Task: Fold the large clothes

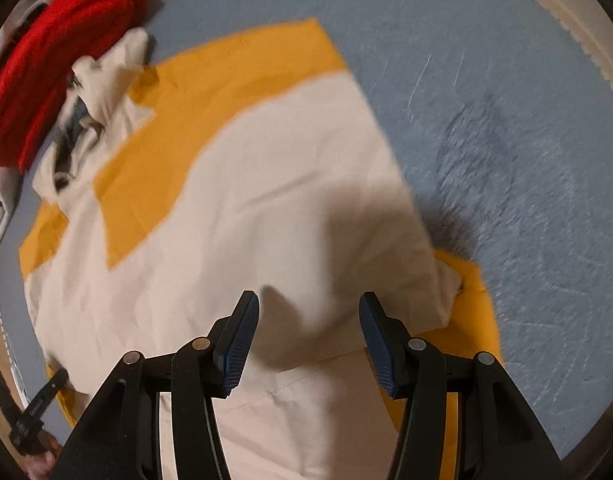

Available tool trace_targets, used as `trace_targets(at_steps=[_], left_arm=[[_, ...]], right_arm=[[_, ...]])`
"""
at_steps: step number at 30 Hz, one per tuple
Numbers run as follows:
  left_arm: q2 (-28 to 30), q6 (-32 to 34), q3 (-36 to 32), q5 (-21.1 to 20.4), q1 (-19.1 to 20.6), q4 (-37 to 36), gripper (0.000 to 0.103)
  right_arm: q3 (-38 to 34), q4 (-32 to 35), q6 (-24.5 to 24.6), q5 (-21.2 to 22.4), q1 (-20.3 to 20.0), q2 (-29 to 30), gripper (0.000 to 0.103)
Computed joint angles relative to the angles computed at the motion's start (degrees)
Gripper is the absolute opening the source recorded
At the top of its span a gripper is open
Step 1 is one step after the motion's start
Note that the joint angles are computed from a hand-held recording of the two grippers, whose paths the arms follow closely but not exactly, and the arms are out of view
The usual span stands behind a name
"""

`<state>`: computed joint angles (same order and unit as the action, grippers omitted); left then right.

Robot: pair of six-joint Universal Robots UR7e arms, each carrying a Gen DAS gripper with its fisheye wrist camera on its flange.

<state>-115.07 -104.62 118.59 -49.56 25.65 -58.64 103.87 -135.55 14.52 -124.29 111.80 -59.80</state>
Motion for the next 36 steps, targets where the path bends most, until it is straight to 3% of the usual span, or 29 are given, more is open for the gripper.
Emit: trace_targets(at_steps=[6, 10, 20, 27, 32, 34, 36], left_arm=[[5.01, -7.29, -5.04, 6.46, -8.28, 9.4, 0.027], [6.89, -9.58, -6.3, 7.75, -10.87, 12.53, 0.027], [11.77, -8.31, -7.78, 10.54, -12.24, 12.67, 0.027], [13.31, -6.58, -7.98, 11.13, -10.37, 11.24, 0.026], [14.07, -3.54, -8.67, 12.16, -9.21, 10.48, 0.02], [13.84, -3.07, -9.0, 12.73, -9.06, 10.32, 0.016], [13.9, -1.45, -9.72, 13.49, -7.91, 9.69, 0.013]], right_arm=[[4.26, -21.87, -20.06, -1.66, 6.6, -3.97, 0.054], [6.33, -27.99, -27.53, -1.86, 9.08, -6.26, 0.054], [6.48, -27.71, -27.26, -5.27, 10.81, -5.5, 0.054], [6.51, -27.06, -29.0, -6.02, 10.84, -5.95, 0.053], [5.85, -26.16, -29.7, -6.28, 10.78, -5.81, 0.053], [5.4, -25.97, -30.49, -6.06, 10.82, -5.66, 0.051], [4.98, -25.4, -30.64, -5.7, 10.83, -5.6, 0.04]])
